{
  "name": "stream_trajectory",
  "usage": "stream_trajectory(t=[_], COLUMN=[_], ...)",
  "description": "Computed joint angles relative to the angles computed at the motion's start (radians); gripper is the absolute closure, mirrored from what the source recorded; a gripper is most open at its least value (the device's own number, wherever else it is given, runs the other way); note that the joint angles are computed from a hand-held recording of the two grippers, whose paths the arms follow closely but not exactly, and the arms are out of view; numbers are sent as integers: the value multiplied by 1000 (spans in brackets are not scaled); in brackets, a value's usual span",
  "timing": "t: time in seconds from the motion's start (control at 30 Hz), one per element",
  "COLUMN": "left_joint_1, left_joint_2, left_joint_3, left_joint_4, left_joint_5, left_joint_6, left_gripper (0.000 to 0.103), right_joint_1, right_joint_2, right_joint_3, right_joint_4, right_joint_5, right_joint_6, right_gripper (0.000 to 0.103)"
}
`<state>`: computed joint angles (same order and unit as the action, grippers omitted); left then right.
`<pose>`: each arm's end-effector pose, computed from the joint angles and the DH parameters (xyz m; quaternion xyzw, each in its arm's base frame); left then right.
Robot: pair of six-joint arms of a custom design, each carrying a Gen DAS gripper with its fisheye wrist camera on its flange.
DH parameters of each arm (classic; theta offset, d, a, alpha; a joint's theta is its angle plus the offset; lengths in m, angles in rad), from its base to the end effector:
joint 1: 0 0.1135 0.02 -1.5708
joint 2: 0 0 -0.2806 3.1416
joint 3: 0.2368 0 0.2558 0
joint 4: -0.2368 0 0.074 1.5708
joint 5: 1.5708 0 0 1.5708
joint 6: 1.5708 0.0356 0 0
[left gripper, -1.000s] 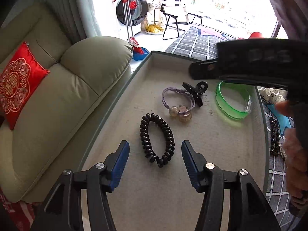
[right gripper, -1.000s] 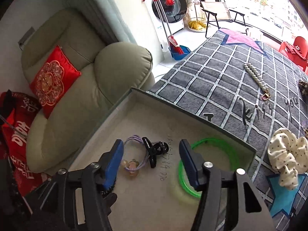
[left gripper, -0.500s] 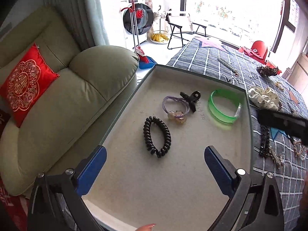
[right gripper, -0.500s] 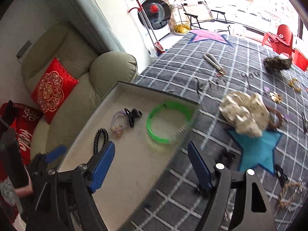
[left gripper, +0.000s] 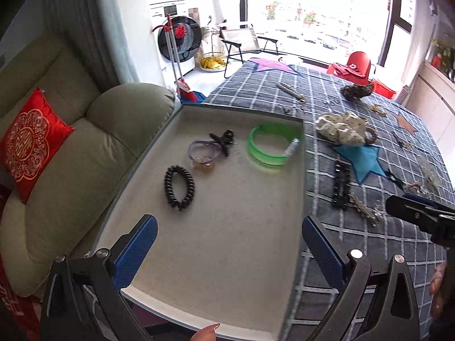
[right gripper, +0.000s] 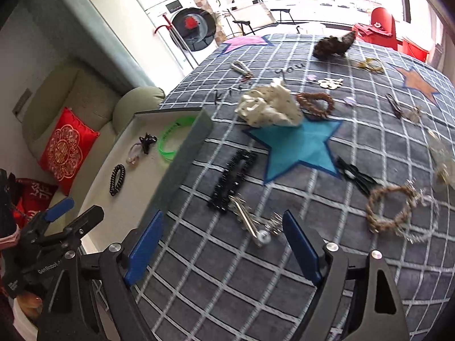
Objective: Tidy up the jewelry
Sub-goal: 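Move both tools back over the jewelry on the bed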
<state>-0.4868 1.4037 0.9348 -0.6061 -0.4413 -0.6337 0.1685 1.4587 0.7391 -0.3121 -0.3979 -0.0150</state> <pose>0.2482 -0.1142 0.2379 -0.1230 0.9394 0.0525 0.3156 0.2639 0.0589 0.1819 -0.1390 0.9361 0.2100 0.2457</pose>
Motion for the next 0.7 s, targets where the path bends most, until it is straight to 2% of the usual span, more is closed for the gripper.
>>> stream_trajectory(t=[0.2,0.37,0.5,0.7], left_joint_1=[-94,-134,-173,-212], left_joint_2=[55,97,149,250], left_joint_3=[70,115,158,228], left_joint_4=[-34,-36,-30,-11], left_joint_5=[-34,-19,-5,21], left_joint_6=[-52,-67,-67,-67], left_gripper=[1,1,1,1], right_joint_1=[-131,-274,-395,-524], right_joint_2=[-71,-102,-56,6], right_joint_3=[-74,-110,-83,-53], right_joint_4=[-5,-21,-90,-136], right_joint_5=[-48,-108,-147,-126], right_joint_6=[-66,-146,-236,-339], right_gripper=[16,16,16,16])
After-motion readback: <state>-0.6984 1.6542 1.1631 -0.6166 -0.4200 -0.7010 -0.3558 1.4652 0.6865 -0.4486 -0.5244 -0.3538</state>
